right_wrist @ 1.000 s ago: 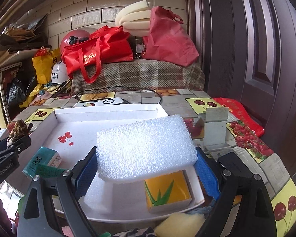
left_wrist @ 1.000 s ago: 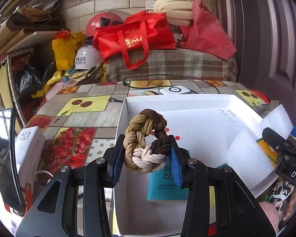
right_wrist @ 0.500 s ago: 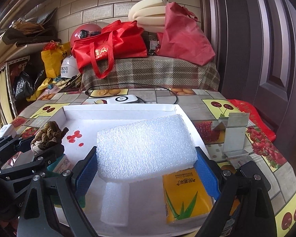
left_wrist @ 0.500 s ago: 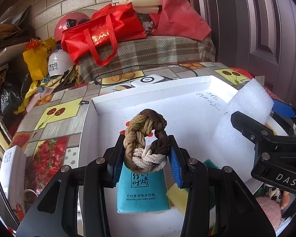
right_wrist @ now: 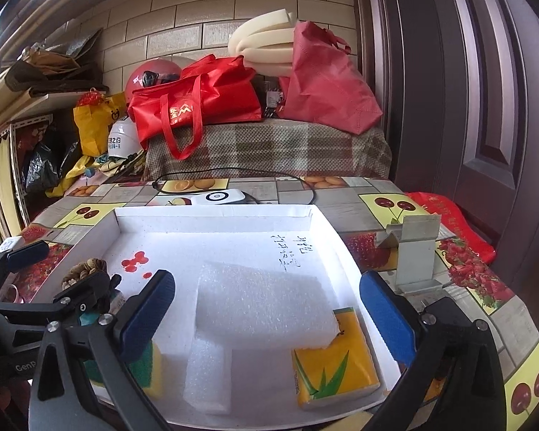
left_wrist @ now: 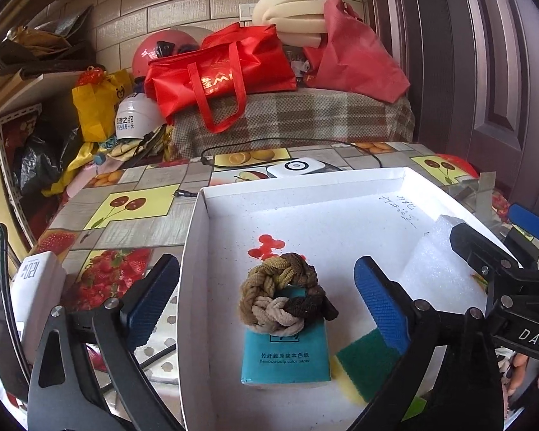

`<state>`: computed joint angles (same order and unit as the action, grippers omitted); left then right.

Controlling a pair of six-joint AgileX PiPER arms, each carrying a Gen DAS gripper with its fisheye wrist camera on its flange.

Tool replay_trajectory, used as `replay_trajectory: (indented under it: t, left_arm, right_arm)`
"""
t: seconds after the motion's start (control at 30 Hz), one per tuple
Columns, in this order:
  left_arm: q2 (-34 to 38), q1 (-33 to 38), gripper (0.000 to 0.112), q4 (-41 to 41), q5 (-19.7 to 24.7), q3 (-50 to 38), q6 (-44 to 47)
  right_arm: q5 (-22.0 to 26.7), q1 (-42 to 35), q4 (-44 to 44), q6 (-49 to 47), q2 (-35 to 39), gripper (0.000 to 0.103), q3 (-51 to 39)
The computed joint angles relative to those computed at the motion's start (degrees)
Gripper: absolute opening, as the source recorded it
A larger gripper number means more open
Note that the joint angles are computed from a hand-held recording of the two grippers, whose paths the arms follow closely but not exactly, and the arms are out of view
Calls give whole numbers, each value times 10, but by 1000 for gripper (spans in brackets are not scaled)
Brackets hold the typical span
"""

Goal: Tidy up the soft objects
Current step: 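Withdraw both tools from the box toward the remaining items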

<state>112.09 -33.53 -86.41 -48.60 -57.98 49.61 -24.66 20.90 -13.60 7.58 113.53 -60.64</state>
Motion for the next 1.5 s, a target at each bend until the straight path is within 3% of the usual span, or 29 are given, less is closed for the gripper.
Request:
replay_trajectory:
  t: [0.1, 0.3, 0.47, 0.9, 1.17, 1.33, 1.5]
  left_arm:
    - [-10, -6, 103, 29, -14, 23, -45]
    - [-24, -46, 103, 86, -105, 80, -148]
    - [-30, -55, 103, 79, -115, 89, -156]
    - [-62, -106, 103, 60, -139, 148, -178]
    - [-87, -163, 103, 51, -151, 193, -195]
    - [-96, -181, 103, 44, -136, 199, -184]
    - [-109, -165, 103, 61, -63, 199, -163]
  right_arm:
    - [-17, 0, 9, -9, -4, 103, 10]
    - [-75, -10, 30, -14, -18, 103, 49]
    - [-75, -30, 5, 27, -29, 103, 63]
    - [-102, -50, 15, 16, -63, 103, 124]
    - [-105, -97, -45, 87, -89, 103, 161]
    - [-83, -143, -112, 166, -102, 103, 172]
    - [-45, -186, -211, 240, -114, 103, 174]
